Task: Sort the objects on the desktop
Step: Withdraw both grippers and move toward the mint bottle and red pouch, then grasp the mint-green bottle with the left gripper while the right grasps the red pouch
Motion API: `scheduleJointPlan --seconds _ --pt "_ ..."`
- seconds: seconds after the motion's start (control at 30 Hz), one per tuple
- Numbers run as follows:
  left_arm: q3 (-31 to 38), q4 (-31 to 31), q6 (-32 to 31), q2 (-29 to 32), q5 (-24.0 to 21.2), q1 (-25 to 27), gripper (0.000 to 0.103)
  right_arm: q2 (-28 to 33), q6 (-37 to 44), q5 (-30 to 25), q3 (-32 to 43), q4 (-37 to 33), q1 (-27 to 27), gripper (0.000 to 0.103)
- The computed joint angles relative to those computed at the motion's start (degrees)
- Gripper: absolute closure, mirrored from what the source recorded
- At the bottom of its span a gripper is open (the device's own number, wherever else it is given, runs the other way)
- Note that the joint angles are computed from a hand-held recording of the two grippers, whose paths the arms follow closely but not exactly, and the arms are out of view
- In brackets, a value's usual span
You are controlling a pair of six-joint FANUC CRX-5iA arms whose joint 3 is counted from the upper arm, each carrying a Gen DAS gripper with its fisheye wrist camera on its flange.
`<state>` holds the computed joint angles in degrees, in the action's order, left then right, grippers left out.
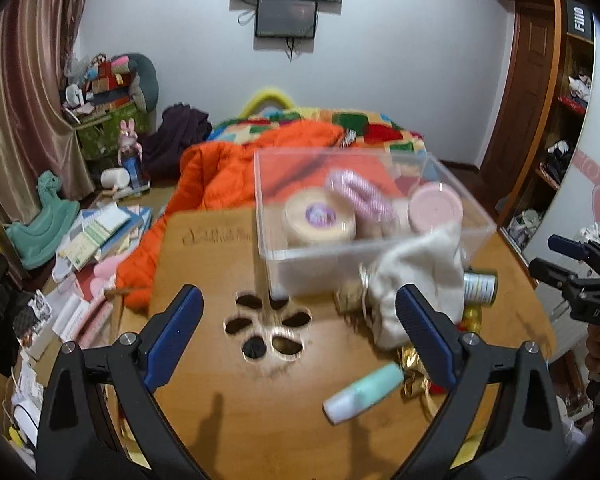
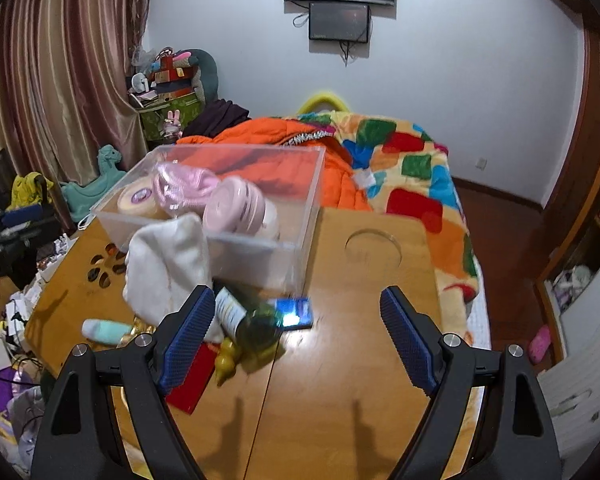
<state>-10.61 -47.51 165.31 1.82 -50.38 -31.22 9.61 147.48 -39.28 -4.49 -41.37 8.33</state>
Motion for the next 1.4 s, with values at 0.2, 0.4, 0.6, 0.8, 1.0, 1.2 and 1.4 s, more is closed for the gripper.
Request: scheduleJointPlan --seconds 0.2,0.4,0.6,0.8,1.0,1.2,1.4 --pt "-2.9 4.3 -2.3 1.6 4.1 1.1 0.005 0.0 0.9 -1.1 -2.7 -1.8 -1.0 0.021" --pt "-4.2 3.7 -3.5 2.4 5.2 -0.9 0.006 -0.6 4.5 -3.4 -5.3 -3.2 -0.3 0.021" --pt "-6.4 5.6 -6.7 1.3 9.6 -0.2 0.023 0.4 9.3 -10.2 -5.0 -6.2 -0.1 0.025" --pt "-7.9 6.7 -8.4 1.1 12.8 0.6 0.030 1.7 8.6 -10.6 -5.1 -3.1 4.0 0.043" --pt "-7.3 7.9 -11.9 2.3 14.0 1.3 0.030 2.8 4.7 -6.5 -5.3 0.4 7.6 0.043" --pt "-5.7 10.6 -16.6 4.6 15.1 2.5 0.042 1.8 6.3 -1.6 -7.6 1.4 9.2 0.056" --pt "-3.3 9.4 -16.7 6.8 12.9 1.1 0.059 2.1 7.8 -4.9 -6.5 0.9 7.3 0.083"
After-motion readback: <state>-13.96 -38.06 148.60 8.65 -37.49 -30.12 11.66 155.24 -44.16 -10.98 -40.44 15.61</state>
